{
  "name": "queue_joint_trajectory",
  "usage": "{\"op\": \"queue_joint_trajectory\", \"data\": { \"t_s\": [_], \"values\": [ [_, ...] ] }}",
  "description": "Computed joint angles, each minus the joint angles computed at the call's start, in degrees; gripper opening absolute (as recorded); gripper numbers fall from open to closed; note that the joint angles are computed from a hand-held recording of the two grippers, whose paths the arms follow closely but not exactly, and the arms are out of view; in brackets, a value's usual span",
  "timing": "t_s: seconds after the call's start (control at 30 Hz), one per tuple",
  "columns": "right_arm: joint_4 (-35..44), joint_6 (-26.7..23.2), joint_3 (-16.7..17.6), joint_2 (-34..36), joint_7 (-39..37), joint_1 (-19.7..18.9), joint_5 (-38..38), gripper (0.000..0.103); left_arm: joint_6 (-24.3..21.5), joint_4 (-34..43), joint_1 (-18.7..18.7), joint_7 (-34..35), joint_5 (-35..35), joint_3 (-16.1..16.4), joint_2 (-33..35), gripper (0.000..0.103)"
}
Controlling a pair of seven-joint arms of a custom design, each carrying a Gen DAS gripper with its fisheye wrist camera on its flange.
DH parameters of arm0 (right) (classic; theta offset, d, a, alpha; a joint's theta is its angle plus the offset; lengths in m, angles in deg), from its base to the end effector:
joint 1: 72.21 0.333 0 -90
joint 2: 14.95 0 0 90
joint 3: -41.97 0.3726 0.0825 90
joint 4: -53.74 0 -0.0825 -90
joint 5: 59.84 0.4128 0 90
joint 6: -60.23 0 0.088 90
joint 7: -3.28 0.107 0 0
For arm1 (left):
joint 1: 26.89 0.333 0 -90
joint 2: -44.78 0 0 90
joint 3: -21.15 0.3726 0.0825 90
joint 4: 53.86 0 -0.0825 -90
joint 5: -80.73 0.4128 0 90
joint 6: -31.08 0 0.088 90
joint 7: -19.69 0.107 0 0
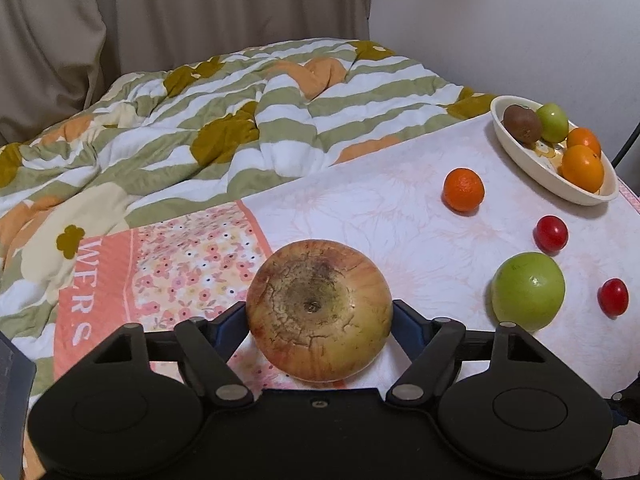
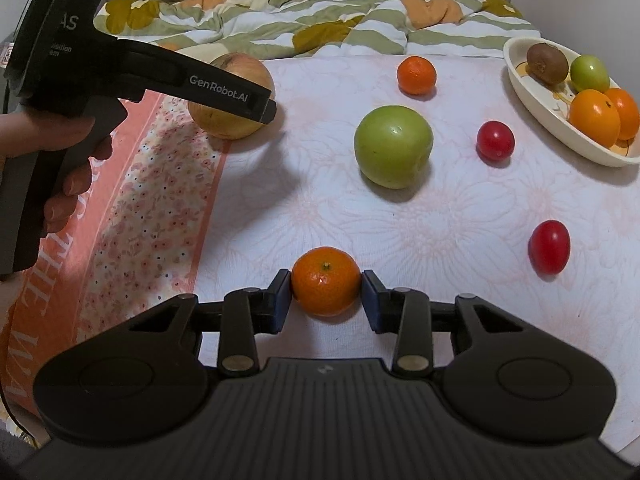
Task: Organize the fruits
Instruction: 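Approach the yellowish apple with the left tool while the right tool grasps a mandarin, then grasp the yellowish apple with the left tool while the right tool carries the mandarin, both releasing into the bowl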
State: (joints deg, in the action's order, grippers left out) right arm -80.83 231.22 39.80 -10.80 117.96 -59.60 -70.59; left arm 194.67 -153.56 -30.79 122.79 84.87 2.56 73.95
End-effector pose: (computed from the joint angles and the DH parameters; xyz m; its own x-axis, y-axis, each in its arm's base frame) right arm 0.5623 0.1171 0.3986 -0.0407 -0.9938 -0.1037 -0.8452 0.0896 -0.5268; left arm 0.7141 -0.2563 0.4022 -0.5491 -0.8349 -0.0377 -0.6579 0.4596 -0.5965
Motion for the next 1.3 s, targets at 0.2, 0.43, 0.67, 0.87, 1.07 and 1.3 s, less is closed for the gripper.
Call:
{"op": "queue_joint_trajectory", "data": {
  "t_s": [0.2,0.43,0.67,0.87,1.07,1.3],
  "values": [
    [-0.14,0.15,-0.05,-0.06,0.18,0.05,0.02,0.053,0.64,-0.63,0.72,0.87,-0.30,-0.70,-0.18,0.079],
    [-0.48,0.52,-0.76,-0.40,3.36,0.45,-3.38,0.053,2.11,-3.85,1.28,0.66,-0.58,-0.70,-2.29,0.078],
    [-1.82,1.36,-0.44,-2.31,6.58,-0.48,-8.40,0.053,5.24,-9.52,2.86,-0.18,-2.32,-1.88,-6.59,0.078],
    [-3.82,2.25,1.81,-5.80,11.10,-3.18,-15.59,0.053,8.23,-15.01,5.57,1.10,-6.24,-5.02,-11.35,0.078],
    [-6.84,2.89,5.85,-10.83,12.07,-8.22,-18.88,0.053,10.91,-20.26,8.75,5.13,-14.29,-9.61,-16.81,0.078],
    [-11.07,5.33,2.86,-16.64,1.36,-7.80,-8.12,0.053,13.30,-24.92,0.00,-2.36,-12.93,-2.54,-23.04,0.078]
  ]
}}
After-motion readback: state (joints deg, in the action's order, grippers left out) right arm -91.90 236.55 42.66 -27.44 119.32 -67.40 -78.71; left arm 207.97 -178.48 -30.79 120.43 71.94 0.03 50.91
